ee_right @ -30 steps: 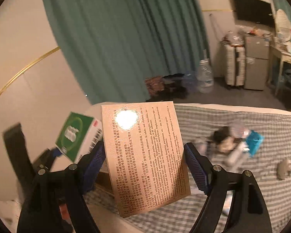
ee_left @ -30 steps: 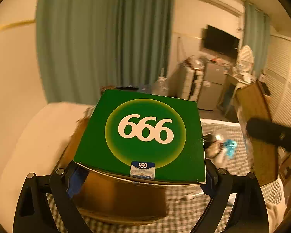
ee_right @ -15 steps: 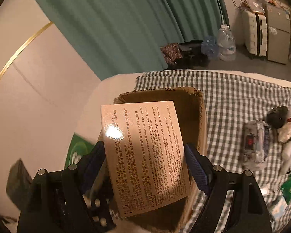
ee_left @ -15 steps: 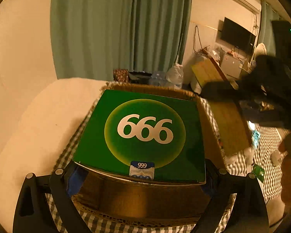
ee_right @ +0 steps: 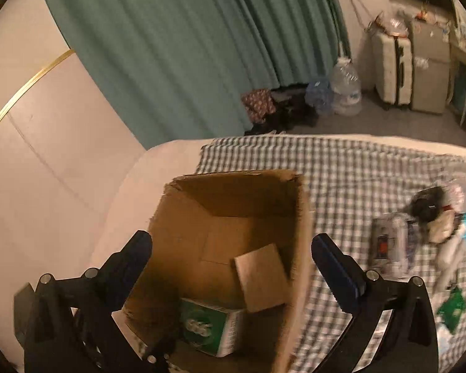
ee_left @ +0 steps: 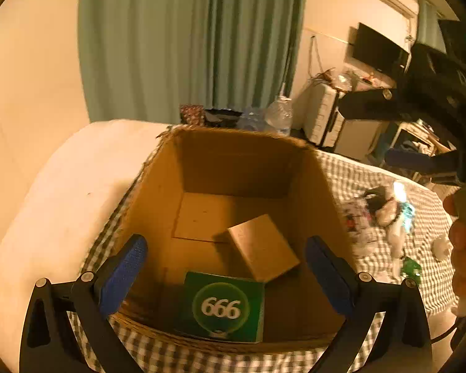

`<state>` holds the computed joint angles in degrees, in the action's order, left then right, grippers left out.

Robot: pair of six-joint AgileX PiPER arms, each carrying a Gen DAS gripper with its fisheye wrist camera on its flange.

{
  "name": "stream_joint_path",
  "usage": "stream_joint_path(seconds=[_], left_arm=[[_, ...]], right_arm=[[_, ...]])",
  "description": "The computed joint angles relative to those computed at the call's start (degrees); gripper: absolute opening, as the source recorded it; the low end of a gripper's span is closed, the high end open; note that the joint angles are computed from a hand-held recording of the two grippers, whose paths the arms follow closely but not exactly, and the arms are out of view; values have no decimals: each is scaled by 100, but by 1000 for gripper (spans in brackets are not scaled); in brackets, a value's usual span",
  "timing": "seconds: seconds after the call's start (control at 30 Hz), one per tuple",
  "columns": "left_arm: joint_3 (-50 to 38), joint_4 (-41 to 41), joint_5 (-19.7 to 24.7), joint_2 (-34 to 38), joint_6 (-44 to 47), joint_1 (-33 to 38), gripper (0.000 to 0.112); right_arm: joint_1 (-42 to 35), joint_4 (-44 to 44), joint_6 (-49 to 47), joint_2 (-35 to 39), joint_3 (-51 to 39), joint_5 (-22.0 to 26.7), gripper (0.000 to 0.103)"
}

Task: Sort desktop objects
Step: 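Drop the green box into the cardboard box with the left tool while the right drops the leaflet, then move both tools back over the items on the bedspread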

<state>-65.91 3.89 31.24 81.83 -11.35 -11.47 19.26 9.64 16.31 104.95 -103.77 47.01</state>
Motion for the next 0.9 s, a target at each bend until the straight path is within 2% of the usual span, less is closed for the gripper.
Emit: stream_joint_path(seconds=[0.17, 0.3, 0.4, 0.57, 0.7, 0.8, 0.9], left_arm=[[-266, 577, 367, -217, -931, -945, 103], [-585, 1522, 697, -226, -2017, -2030, 103], [-833, 2063, 842, -42, -2707, -2818, 103], [-1417, 2553, 1063, 669, -3540, -3747, 103], [-1982, 2623, 1204, 1393, -3796, -4071, 103], [-2367, 2704, 1299, 1889, -3886, -4154, 103], [-2756, 2588, 1345, 2375, -3797, -4061, 103]], right_arm=[[-423, -110, -149, -975, 986, -142, 103], [-959, -279, -408, -1949, 1945, -184, 103], [-1591, -209, -835, -2598, 2615, -206, 103], [-2926, 13, -1759, -3397, 3466, -217, 103], [-4648, 1260, -3524, -3531, 3899, -161, 103], [-5554, 1840, -4235, -3409, 4043, -138, 103], [-6169, 1842, -4390, -2999, 4035, -402, 103]])
